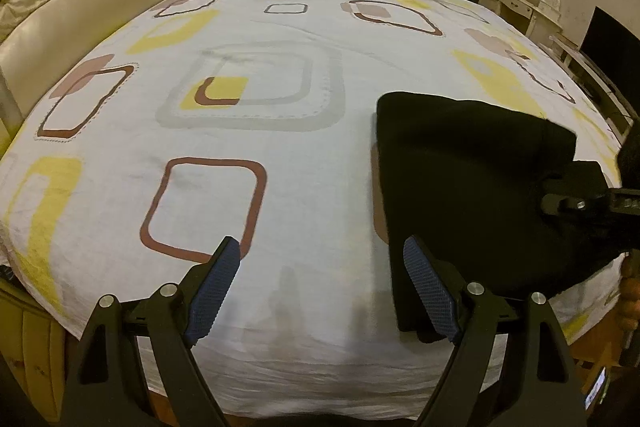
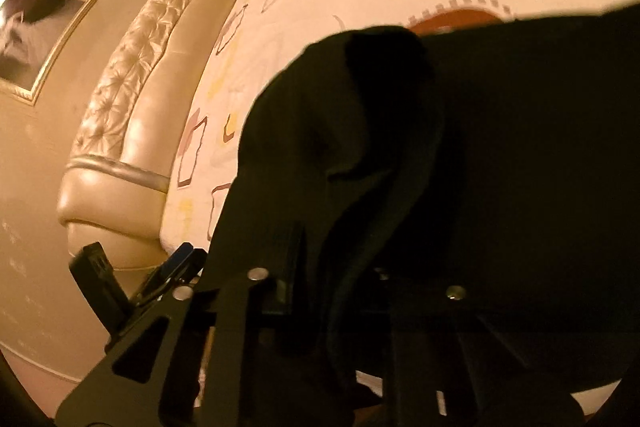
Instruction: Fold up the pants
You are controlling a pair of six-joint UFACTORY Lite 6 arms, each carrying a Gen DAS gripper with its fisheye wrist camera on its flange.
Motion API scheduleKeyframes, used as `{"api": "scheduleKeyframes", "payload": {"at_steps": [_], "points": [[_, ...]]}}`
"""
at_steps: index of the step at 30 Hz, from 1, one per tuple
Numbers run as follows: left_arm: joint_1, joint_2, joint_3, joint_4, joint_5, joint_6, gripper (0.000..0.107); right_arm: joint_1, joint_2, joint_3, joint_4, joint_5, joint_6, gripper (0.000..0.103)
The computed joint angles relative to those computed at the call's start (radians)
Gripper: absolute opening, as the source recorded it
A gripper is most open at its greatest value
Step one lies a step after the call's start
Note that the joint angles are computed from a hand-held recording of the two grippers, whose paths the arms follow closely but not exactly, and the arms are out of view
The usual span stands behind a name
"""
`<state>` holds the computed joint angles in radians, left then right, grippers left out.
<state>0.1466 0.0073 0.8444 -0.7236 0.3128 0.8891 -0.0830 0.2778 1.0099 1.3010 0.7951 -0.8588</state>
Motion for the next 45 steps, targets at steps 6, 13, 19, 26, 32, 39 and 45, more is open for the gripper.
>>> {"api": "scheduleKeyframes", "payload": {"at_steps": [6,13,19,26,32,39,45], "points": [[0.011,-0.008,-0.004,0.004,-0.015,-0.011,0.083,-0.031,-0.175,0.002,-0.026,0.019,0.037,0.012],[0.008,-0.014,-0.006,0.009,-0.003,-0.009,0.083,-0.180,-0.310,0.051,-0.112,0.145,0.083,0.012],[-0.001,-0.031,-0.022,-0.030,0.012,0.038,0.083,-0.394,-0.316,0.070,-0.165,0.267,0.055,0.012],[-0.025,-0.050,-0.039,-0.045,0.033,0.051,0.083,-0.646,-0.199,0.022,-0.168,0.354,-0.076,0.012],[-0.046,-0.058,-0.050,-0.047,0.025,0.057,0.083,-0.746,-0.074,-0.013,-0.202,0.307,-0.150,0.012],[-0.054,-0.058,-0.055,-0.044,0.019,0.058,0.083,-0.778,0.032,-0.048,-0.173,0.248,-0.217,0.012],[-0.053,-0.056,-0.055,-0.046,0.021,0.061,0.083,-0.791,0.067,-0.050,-0.149,0.261,-0.245,0.012]]}}
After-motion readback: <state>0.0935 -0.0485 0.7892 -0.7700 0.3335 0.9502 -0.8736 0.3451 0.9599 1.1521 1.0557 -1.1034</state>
